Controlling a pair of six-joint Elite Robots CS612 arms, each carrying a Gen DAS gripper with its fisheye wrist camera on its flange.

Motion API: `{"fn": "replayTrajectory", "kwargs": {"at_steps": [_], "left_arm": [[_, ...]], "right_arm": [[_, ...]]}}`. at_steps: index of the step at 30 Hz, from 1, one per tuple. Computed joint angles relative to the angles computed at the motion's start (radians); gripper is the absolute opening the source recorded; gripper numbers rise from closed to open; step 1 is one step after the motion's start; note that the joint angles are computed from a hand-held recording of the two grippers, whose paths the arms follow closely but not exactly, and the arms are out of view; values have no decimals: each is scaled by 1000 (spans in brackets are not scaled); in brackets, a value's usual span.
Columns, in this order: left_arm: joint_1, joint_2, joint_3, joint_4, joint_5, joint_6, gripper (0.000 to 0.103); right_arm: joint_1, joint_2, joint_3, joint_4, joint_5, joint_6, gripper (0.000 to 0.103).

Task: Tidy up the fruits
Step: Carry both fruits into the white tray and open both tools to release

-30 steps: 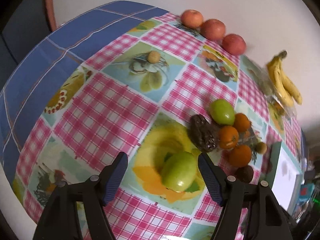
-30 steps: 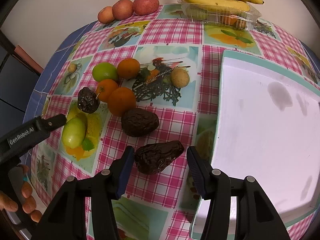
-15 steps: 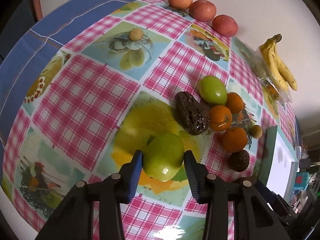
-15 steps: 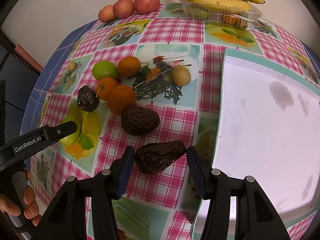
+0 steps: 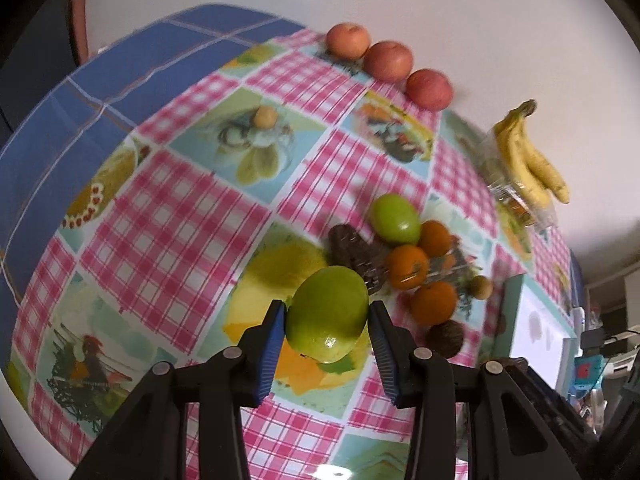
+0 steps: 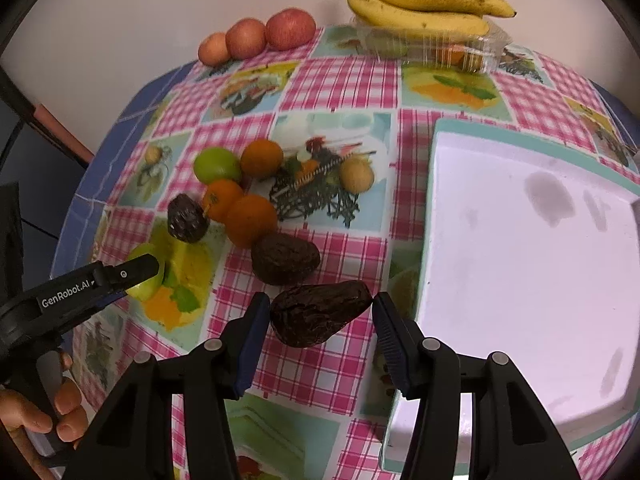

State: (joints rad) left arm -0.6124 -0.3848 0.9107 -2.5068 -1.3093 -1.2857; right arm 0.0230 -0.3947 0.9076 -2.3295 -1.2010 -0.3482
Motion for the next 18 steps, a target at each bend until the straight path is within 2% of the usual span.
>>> {"fn": "replayTrajectory", "kwargs": {"at_steps": [7, 14, 18], "left_arm": [[-9, 12, -45, 19, 21, 64, 45], [-18, 58, -149, 57, -2, 147, 45], [-23, 103, -251, 105, -33, 202, 45]], "right_arm": [[-18, -30, 37, -106, 9, 67, 55], [-46, -22, 17, -143, -52, 171, 55], [-67, -8, -8, -156, -125, 250, 55]]}}
